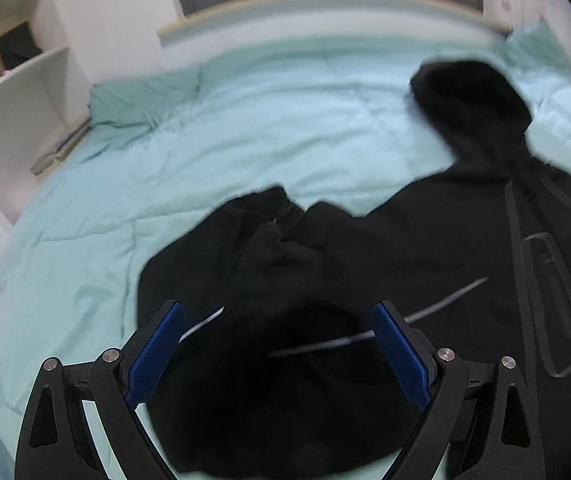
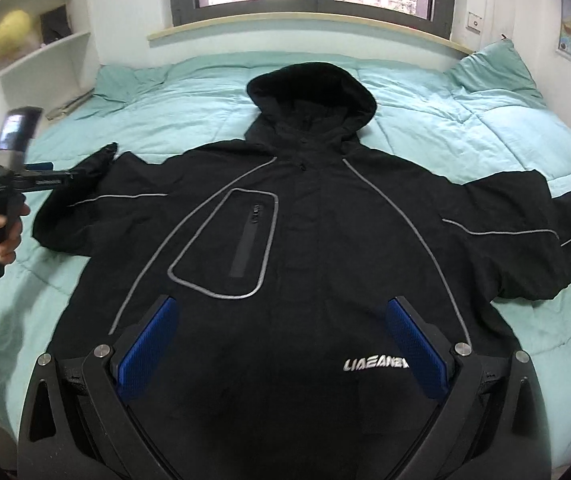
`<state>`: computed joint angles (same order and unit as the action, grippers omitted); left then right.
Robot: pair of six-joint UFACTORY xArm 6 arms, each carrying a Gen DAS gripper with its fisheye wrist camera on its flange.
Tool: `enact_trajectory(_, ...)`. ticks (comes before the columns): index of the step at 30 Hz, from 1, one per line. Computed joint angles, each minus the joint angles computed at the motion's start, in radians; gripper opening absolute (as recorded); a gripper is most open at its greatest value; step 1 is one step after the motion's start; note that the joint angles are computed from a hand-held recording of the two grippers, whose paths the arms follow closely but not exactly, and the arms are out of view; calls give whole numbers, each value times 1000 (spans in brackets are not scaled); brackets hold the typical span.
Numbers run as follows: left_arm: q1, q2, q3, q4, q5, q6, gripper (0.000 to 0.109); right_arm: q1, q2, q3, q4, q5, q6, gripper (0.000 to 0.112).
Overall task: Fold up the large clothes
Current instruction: 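Grasp the black jacket's sleeve cuff with the left tool and lift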
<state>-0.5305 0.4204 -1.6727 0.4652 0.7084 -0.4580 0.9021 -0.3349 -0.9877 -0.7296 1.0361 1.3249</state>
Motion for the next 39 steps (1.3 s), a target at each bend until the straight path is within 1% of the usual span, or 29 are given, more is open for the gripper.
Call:
enact_trajectory(1,0,47,-50,23,36,-5,94,-5,3,0,2,2,-4,103)
enact_trajectory(2,-2,71,-80,41,62,-3,90,-11,4,1,6,1,-8,103)
enact_trajectory(3,0,98,-109,74,90,-10,66,-15,4,3,9,2,-10,103)
enact_trajectory(5,13,130,-150,41,130,15,24,-21,10,2,15,5,-18,103)
enact_trajectory(6,21,117,-132,50,108,-11,20,-23,17,-4,18,7,-23,103)
enact_trajectory(8,42,25,-18,103,7,-90,16,-20,30,-13,21,21,-31,103)
enact_trajectory(10,67,-76,85,150,-63,-190,16,-15,44,-22,20,27,-36,103)
enact_trajectory(11,93,-144,155,170,-108,-257,16,-15,50,-26,19,28,-38,103)
enact_trajectory(12,113,-180,193,186,-130,-299,15,-13,59,-32,18,29,-42,103)
enact_trajectory(13,143,-238,245,234,-132,-382,15,-9,67,-37,18,29,-44,103)
enact_trajectory(15,192,-309,309,333,-86,-521,14,-2,85,-48,17,32,-46,103)
enact_trajectory(16,227,-338,345,347,-67,-572,13,-1,91,-50,20,32,-50,103)
enact_trajectory(17,259,-358,376,320,-72,-587,13,0,94,-51,24,31,-51,103)
enact_trajectory(19,342,-394,468,233,-132,-617,13,2,99,-49,35,23,-52,103)
enact_trajectory(20,372,-395,505,204,-165,-622,13,3,102,-50,38,22,-51,103)
enact_trajectory(21,383,-390,516,184,-173,-611,13,5,107,-53,41,26,-53,103)
enact_trajectory(22,381,-361,509,173,-152,-602,13,7,110,-56,43,31,-55,103)
enact_trajectory(24,354,-296,472,205,-68,-618,13,11,115,-61,45,42,-61,103)
enact_trajectory(25,345,-276,462,205,-48,-619,13,12,117,-64,45,47,-65,103)
enact_trajectory(27,331,-281,473,233,-39,-630,13,18,119,-73,40,66,-77,103)
enact_trajectory(29,311,-326,502,288,-81,-641,12,24,116,-82,29,84,-90,103)
enact_trajectory(32,287,-404,534,324,-153,-631,12,30,113,-101,5,100,-110,103)
enact_trajectory(34,239,-446,524,321,-180,-579,12,45,117,-128,-43,140,-126,103)
enact_trajectory(35,216,-456,518,321,-185,-556,12,60,126,-150,-78,183,-124,103)
enact_trajectory(37,133,-453,462,343,-158,-517,12,91,138,-184,-152,265,-112,103)
enact_trajectory(38,98,-441,434,344,-157,-505,12,96,123,-182,-175,265,-113,103)
enact_trajectory(39,59,-424,403,326,-185,-472,12,92,104,-171,-177,244,-114,103)
